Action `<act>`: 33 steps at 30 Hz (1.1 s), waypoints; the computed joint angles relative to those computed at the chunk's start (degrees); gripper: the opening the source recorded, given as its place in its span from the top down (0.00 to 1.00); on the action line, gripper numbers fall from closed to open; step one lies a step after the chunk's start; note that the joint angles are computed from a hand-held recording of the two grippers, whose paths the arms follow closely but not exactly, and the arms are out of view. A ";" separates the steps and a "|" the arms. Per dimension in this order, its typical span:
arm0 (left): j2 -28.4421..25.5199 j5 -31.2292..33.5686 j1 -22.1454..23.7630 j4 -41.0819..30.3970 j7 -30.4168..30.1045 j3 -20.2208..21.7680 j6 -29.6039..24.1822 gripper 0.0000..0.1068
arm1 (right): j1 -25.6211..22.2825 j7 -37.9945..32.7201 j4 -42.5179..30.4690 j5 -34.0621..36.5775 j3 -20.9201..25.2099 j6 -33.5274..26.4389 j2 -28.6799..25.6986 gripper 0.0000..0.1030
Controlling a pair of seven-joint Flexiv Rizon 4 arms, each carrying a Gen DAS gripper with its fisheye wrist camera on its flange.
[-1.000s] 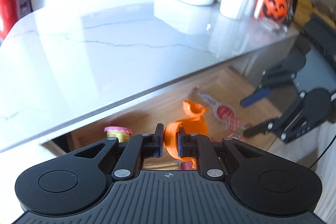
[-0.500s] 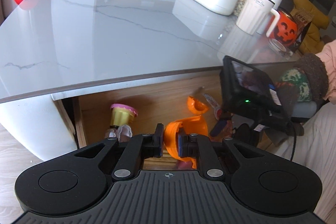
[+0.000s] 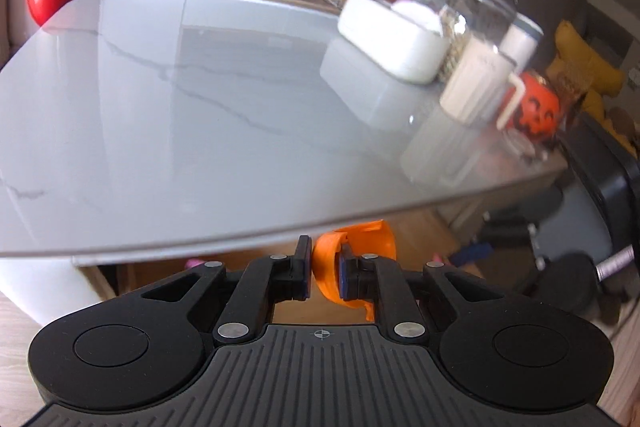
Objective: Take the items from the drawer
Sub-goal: 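Lift the orange cup onto the counter with left gripper while right gripper moves pink pig there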
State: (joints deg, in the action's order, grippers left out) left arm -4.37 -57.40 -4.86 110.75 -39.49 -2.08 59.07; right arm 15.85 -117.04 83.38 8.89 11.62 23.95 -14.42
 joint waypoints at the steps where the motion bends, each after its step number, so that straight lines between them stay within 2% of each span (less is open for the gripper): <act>1: -1.23 -1.19 -0.49 -1.35 -0.17 -0.80 2.84 0.86 | -0.72 0.79 -0.48 1.67 -0.18 0.82 0.61 0.34; 4: -7.19 -1.83 -2.02 -6.98 -3.23 -3.53 13.93 0.86 | -2.02 2.88 -1.14 4.16 -0.77 2.87 1.78 0.34; 5: -9.83 0.00 -1.94 -9.64 -6.34 -4.00 15.01 0.87 | -2.27 3.01 0.29 4.22 -0.75 4.45 2.71 0.34; 7: -13.80 5.55 -1.35 -13.84 -14.13 -3.82 13.09 0.83 | -2.33 3.56 1.65 3.47 -0.94 6.75 3.52 0.34; 9: -15.80 6.67 -0.56 -14.74 -15.84 -5.26 14.23 0.81 | -2.43 3.95 1.32 2.92 -1.23 7.65 3.67 0.34; 11: -16.44 11.21 -0.50 -14.55 -15.62 -5.40 16.60 0.82 | -2.49 4.43 1.85 1.98 -1.52 10.18 3.80 0.34; 13: -15.92 11.08 1.36 -12.89 -11.02 -8.57 20.85 0.82 | -2.33 5.00 1.99 1.28 -1.57 13.00 3.59 0.34; 14: -15.30 8.33 3.22 -11.69 -7.44 -11.51 22.79 0.82 | -2.21 5.24 1.63 1.18 -1.54 14.44 3.26 0.34; 17: -11.89 -6.32 7.89 -8.29 6.03 -18.91 25.54 0.82 | -1.62 5.65 -0.08 1.07 -1.22 20.19 1.54 0.34; 21: -8.15 -22.62 8.21 -6.80 19.50 -19.62 26.83 0.82 | 0.13 4.59 -3.08 -1.85 -0.74 29.28 -3.06 0.34; 23: -6.27 -28.39 7.86 -5.95 23.72 -18.16 25.11 0.82 | 1.44 5.06 -6.07 -5.06 -1.24 32.48 -6.97 0.34; 25: -4.57 -29.78 7.83 -4.40 24.93 -15.94 21.26 0.82 | 2.10 6.48 -9.62 -7.25 -1.66 33.56 -10.86 0.34; 26: -3.76 -29.78 7.92 -3.48 25.29 -14.72 18.70 0.82 | 1.98 6.80 -11.93 -7.91 -1.59 32.83 -12.79 0.32; 27: -3.12 -29.35 7.97 -2.70 24.93 -13.55 15.96 0.82 | 1.71 7.16 -14.31 -8.15 -1.27 30.68 -14.54 0.27; 30: -2.31 -23.58 8.66 -1.35 19.48 -9.82 5.34 0.82 | 2.46 11.16 -17.77 -10.13 -2.42 26.50 -17.87 0.22; 33: -1.72 -16.97 7.48 -0.53 20.67 -7.00 -0.26 0.82 | 0.70 10.34 -17.22 -8.40 -0.58 26.05 -17.08 0.20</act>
State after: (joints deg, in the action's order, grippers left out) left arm -6.09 -74.37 2.62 110.22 -18.82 -9.08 58.81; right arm 16.55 -106.70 66.16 0.49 11.04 50.00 -31.49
